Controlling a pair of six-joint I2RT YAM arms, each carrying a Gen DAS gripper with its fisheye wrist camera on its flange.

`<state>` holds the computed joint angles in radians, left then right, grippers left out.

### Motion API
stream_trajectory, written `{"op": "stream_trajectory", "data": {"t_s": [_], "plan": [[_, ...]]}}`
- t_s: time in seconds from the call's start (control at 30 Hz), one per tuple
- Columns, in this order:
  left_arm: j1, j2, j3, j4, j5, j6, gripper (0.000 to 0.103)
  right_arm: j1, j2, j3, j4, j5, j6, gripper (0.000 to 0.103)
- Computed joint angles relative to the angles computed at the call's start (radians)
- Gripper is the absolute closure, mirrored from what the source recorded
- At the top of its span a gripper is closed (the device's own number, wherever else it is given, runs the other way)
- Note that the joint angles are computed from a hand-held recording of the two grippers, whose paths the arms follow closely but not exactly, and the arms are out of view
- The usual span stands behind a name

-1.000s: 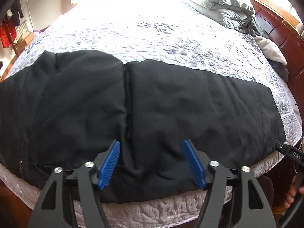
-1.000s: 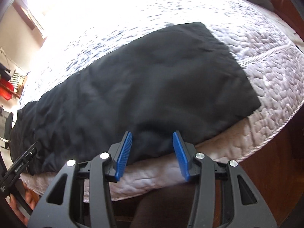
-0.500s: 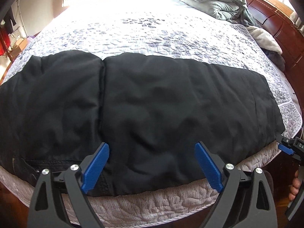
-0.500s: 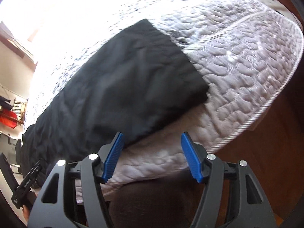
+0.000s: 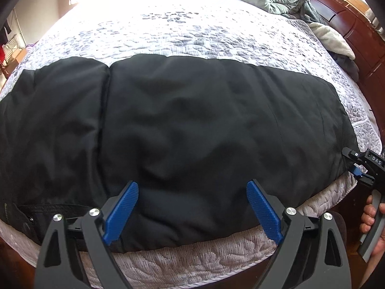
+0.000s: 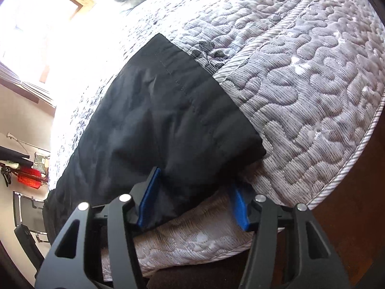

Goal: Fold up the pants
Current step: 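Grasp the folded leg end with the right tool and fold it over the waistband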

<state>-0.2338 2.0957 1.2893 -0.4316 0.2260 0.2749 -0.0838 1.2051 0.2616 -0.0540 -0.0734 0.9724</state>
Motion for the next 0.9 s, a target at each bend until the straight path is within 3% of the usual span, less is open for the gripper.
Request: {"op": "stream_trajectory", "data": {"t_s": [0.07, 0.13, 0.27, 0.4, 0.53, 0.63, 0.83, 0.9], "plan": [[-0.001, 0.004, 0.002, 0.005, 0.0, -0.004, 0.011, -0.021, -0.027, 0.003, -0.006, -0.013, -0.023, 0.088], [-0.002, 0.012, 0.012, 0.006, 0.002, -0.009, 0.011, 0.019, -0.061, 0.063, -0.116, 0.059, -0.054, 0.091], [-0.007, 0.037, 0.047, -0.011, 0.02, -0.032, 0.011, 0.16, -0.104, 0.197, -0.304, 0.298, -0.074, 0.092], [-0.012, 0.035, 0.046, -0.016, 0.021, -0.029, 0.011, 0.132, 0.086, 0.266, -0.367, 0.265, -0.066, 0.092], [0.048, -0.005, 0.046, -0.061, 0.071, -0.017, 0.011, 0.244, 0.025, 0.304, -0.41, 0.382, -0.016, 0.092], [0.121, -0.029, 0.06, -0.094, 0.109, -0.004, 0.011, 0.343, -0.004, 0.457, -0.463, 0.458, -0.076, 0.093], [0.252, -0.032, 0.123, -0.147, 0.146, -0.011, 0.011, 0.565, 0.328, 0.859, -0.534, 0.576, -0.277, 0.091], [0.285, -0.027, 0.138, -0.154, 0.151, -0.016, 0.011, 0.619, 0.43, 0.958, -0.544, 0.568, -0.308, 0.091]]}}
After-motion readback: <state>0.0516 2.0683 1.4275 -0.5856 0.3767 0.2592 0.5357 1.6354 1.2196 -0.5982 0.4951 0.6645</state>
